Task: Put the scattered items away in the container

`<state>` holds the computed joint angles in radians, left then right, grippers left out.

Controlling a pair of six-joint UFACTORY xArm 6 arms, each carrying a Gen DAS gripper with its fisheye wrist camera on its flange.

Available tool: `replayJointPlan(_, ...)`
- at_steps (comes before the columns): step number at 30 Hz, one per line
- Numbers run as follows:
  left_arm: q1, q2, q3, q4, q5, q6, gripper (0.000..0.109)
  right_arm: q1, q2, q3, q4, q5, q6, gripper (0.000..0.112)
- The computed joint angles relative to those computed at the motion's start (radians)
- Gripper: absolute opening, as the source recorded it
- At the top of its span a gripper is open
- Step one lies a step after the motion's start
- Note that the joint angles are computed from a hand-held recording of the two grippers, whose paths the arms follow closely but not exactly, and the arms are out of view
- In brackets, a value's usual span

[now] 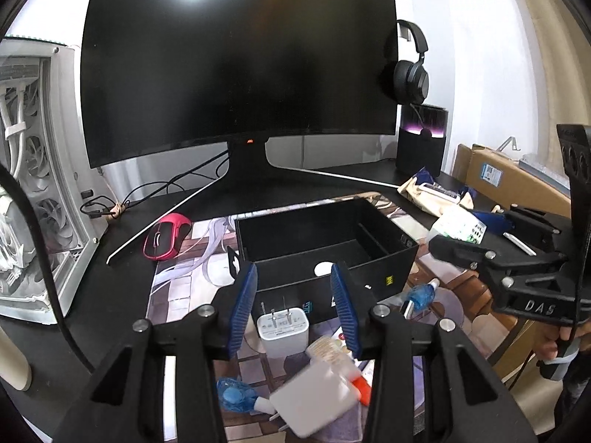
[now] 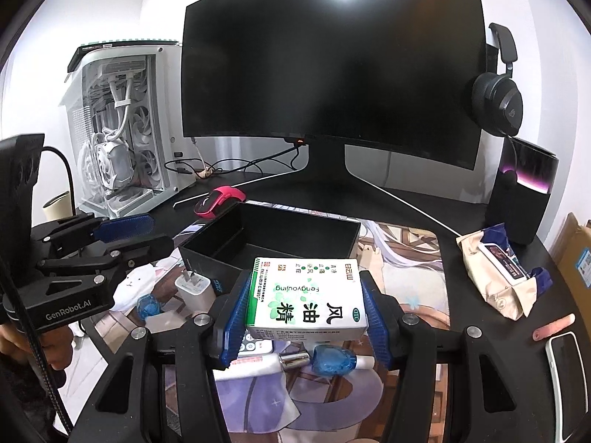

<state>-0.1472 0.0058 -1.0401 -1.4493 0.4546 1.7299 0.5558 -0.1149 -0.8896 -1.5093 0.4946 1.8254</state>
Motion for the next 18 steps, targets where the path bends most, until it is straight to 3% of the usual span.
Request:
replayJointPlan(12, 0.025, -0.026, 0.082, 0.056, -0.025, -0.021, 0.042, -0.010, -0.008, 0.021, -0.018, -0.010, 0.038, 0.056)
replayJointPlan(18, 0.015, -0.047, 0.152, 0.076, -0.050, -0.003, 0.049, 0.006, -0.004, 0.017, -0.013, -0.007, 0.027, 0.056)
